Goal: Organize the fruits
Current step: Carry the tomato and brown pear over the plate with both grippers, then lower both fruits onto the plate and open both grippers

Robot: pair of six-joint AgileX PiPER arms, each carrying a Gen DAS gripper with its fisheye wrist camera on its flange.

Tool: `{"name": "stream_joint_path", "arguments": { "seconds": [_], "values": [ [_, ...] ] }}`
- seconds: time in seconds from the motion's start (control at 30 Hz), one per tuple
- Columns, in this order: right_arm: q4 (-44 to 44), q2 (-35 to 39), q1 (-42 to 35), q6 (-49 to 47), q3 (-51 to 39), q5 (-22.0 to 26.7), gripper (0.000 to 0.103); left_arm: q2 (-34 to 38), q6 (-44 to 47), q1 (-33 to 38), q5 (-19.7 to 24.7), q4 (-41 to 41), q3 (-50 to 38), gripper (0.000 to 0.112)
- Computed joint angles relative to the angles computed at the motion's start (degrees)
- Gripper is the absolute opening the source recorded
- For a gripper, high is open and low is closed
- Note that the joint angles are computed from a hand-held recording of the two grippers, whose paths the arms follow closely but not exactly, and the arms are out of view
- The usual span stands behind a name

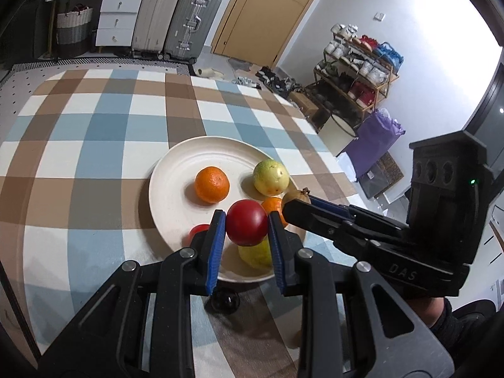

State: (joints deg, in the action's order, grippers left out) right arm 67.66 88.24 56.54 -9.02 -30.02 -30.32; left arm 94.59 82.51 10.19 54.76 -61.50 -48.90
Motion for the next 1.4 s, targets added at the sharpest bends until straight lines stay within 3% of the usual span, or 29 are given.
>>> {"name": "stream_joint_path", "arguments": {
  "seconds": [0.13, 0.27, 0.57, 0.67, 0.77, 0.93, 1.13, 1.4],
  "values": [
    [-6.55, 0.7, -3.43, 4.59, 0.02, 2.46, 0.028, 2.97, -1.83, -2.46, -1.71, 0.36, -2.38, 0.024],
    [-2.42, 2.31, -4.92, -1.25, -1.5, 3.37, 0.028, 5.24, -2.26, -4.4, -3.31, 0.25, -3.88, 0.024],
    [-15.75, 5.61, -11.1, 9.65, -1.22, 6.99, 0.028, 11.36, -3.93, -7.14, -4.19, 0.46, -8.02, 0.024],
    [-12.04, 7.09, -11.2, 5.08, -2.32, 7.43, 0.028, 12.24, -4.03, -8.02, -4.69, 0.46, -8.71, 0.024],
    [-15.22, 7.7, -12.1, 7.65, -2.33, 7.59, 0.028, 12.92, -4.44, -8.72, -5.04, 0.28, -9.19, 0.024],
    [-16.45, 7.26, -12.38, 9.68, -1.59, 5.92, 0.038, 12.83, -3.91, -8.95, -5.3, -0.37, -9.02, 0.024],
    [-8.5, 4.63, -10.03, 3.69, -0.38, 3.67, 0.039, 11.11, -4.68, -8.09, -5.53, -0.16, -8.21, 0.029],
    [10.47, -1.52, -2.29, -11.05, 1.0, -2.38, 0.048, 4.67, -1.96, -4.42, -3.62, -1.23, -3.25, 0.034]
  ]
}}
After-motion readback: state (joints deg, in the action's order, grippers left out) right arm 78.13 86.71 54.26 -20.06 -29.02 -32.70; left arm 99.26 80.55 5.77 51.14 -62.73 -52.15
